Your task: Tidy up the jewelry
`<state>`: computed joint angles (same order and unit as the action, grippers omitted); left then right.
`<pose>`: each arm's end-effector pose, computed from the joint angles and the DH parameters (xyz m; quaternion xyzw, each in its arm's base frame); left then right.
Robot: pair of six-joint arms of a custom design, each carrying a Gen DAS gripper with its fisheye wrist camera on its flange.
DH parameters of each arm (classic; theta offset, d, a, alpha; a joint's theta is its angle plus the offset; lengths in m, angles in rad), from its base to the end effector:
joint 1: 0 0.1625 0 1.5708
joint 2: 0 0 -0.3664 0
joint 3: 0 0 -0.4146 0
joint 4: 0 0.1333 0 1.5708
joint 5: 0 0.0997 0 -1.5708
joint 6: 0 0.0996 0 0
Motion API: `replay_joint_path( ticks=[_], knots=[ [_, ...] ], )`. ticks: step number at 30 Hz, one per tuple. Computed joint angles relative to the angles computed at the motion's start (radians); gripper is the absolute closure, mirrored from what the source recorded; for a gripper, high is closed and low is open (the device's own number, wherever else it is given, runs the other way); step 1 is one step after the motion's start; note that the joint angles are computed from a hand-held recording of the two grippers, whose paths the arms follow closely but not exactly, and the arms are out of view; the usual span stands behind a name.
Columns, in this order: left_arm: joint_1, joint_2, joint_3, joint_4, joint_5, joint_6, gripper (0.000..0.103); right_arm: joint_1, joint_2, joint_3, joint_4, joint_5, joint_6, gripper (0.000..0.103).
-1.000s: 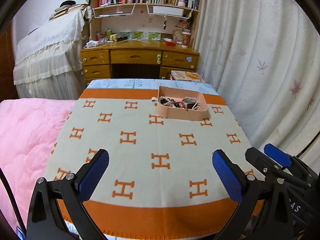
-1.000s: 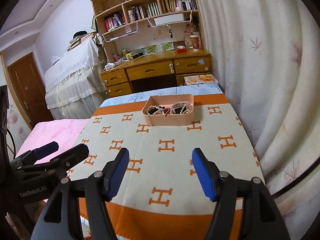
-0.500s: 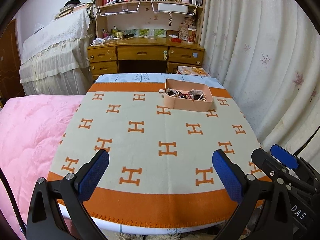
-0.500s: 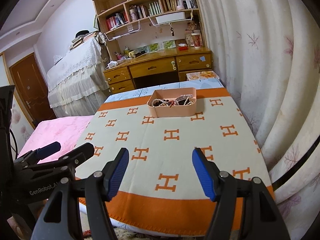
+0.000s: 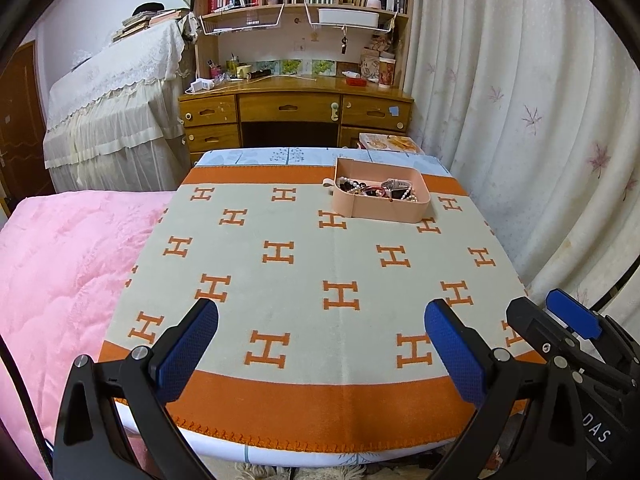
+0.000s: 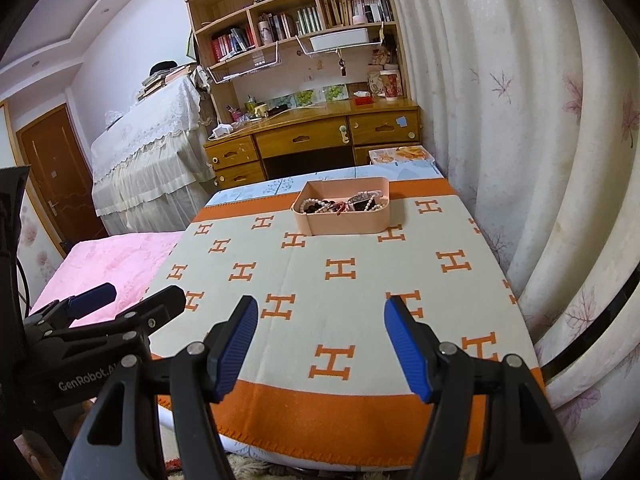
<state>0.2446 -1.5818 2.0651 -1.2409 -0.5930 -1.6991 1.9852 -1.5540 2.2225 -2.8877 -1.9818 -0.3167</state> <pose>-0.3272 -0.3042 0.2255 0.0322 0.8313 -0.4103 0.3736 0.2733 -0.3890 0.2593 0.2710 -0.8899 0.3209 0.1780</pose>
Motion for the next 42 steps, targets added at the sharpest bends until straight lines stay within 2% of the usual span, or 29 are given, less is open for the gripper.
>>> replay_joint_path(
  ticks=[42],
  knots=[
    [0.016,-0.029,0.024,0.002,-0.023,-0.008,0.001,0.017,0.024,0.028,-0.007,-0.012,0.03,0.037]
  ],
)
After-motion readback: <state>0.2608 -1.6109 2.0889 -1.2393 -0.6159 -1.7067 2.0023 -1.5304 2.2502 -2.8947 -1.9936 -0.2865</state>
